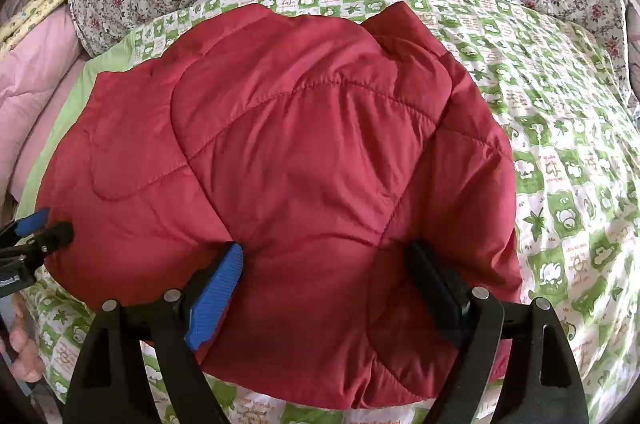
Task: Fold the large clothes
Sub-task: 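Press the folded jacket flat with both grippers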
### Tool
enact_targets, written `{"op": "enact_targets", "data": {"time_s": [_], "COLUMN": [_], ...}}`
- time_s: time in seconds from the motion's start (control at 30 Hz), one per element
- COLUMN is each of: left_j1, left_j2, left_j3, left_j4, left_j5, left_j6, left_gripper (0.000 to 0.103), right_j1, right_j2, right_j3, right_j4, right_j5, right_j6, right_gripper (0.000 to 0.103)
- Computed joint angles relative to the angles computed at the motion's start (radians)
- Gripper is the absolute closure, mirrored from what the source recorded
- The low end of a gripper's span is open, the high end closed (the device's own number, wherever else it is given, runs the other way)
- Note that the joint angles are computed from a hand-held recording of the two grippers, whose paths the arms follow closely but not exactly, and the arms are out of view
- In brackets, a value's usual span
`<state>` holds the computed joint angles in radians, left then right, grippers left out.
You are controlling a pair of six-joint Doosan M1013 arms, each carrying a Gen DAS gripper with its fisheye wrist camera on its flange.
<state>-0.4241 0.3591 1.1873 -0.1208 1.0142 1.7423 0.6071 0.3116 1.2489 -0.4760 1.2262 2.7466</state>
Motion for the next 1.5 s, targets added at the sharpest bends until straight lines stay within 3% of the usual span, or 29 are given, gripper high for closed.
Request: {"op": "enact_targets", "data": {"time_s": [0.23, 0.4, 0.5, 0.67, 0.93, 1.3, 1.5], "left_j1": [-0.008, 0.007, 0.016, 0.001, -0.024, -0.028, -0.026], "left_j2": [0.006, 0.006, 0.018, 0.065, 0.105, 0.116, 0.12], "left_j3": [0.005, -0.017, -0.045, -0.105, -0.135, -0.141, -0.144], "left_j4": [0.036, -0.023, -0.064, -0.007, 0.075, 0.085, 0.079], "left_j5": [-0.009, -0.004, 0.007, 0.052, 0.055, 0.043, 0.041], "left_j6": [-0.021, -0.003, 0.014, -0.012, -0.059, -0.068, -0.062], "left_gripper": [0.004, 0.004, 0.004, 0.004, 0.0, 0.0, 0.0], "right_j1": [0.026, 0.051, 0.037, -0.009, -0.063, -0.062, -0.03], "right_j2": [0.013, 0.027, 0.046, 0.091, 0.074, 0.078, 0.049], "right_j3": [-0.033, -0.078, -0.115, -0.162, -0.11, -0.105, -0.092], "right_j4": [-0.05, -0.099, -0.073, 0.006, 0.042, 0.016, -0.045], "right_j5": [0.029, -0.016, -0.033, 0.002, -0.048, -0.049, -0.046], "right_j6": [0.007, -0.028, -0.074, -0.139, -0.086, -0.073, -0.023], "right_gripper": [0.018, 0.018, 0.018, 0.018, 0.017, 0.014, 0.015]}}
